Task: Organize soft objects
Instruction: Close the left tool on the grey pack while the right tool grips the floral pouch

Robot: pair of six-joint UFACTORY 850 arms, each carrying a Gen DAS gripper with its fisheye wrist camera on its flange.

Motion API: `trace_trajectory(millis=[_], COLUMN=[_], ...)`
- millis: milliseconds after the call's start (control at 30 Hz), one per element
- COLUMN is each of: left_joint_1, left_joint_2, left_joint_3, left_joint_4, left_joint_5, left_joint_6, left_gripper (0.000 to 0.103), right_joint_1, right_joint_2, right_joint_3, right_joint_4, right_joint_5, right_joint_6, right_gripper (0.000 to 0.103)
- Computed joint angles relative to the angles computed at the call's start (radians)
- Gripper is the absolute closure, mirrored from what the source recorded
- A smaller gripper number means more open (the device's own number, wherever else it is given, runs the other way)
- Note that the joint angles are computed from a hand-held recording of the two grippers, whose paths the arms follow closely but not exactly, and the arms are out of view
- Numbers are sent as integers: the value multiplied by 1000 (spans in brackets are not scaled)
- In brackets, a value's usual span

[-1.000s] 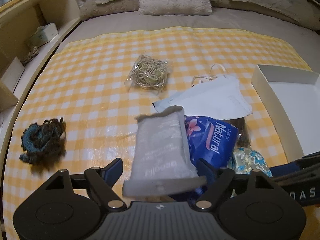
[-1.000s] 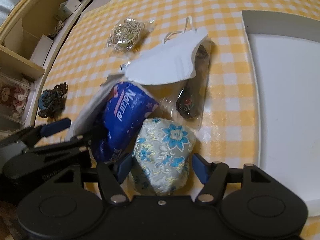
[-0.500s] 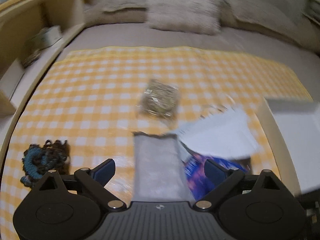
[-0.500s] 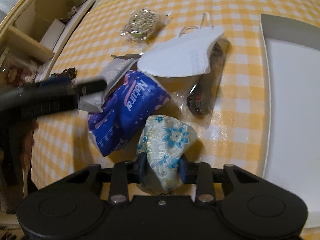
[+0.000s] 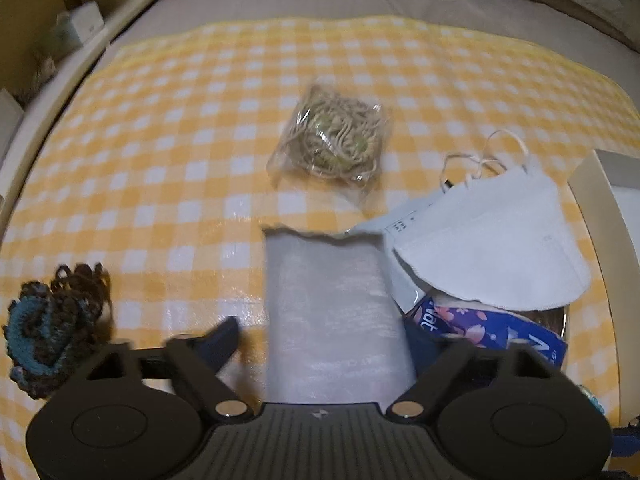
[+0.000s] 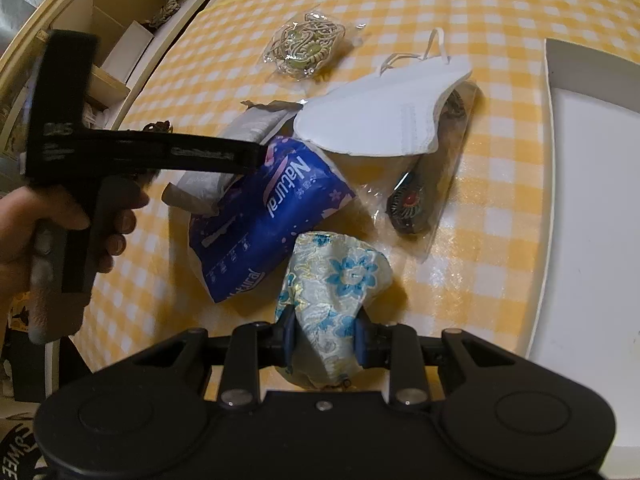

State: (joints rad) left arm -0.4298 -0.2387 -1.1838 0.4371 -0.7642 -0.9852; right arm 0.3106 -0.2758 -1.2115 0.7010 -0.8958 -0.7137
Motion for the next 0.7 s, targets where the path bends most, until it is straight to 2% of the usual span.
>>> trace_trajectory(millis=[67,267,700], left_joint_1=[10,-21,-197], left_joint_2=[-11,17,183], left_joint_3=[-11,-5,25], left_joint_4=[-28,84,332], left_joint_5=[-22,-59,-191], left_joint_6=[-7,-130,-484], left_gripper=[44,46,46], right_joint_1=[-5,-34,-92], right_joint_2=[0,24,228], right_joint_3=[-2,10,114], right_joint_4=[4,36,236], right_joint_5=[-2,-2,159], right_joint_6=[-8,-54,-352], right_gripper=[74,76,76])
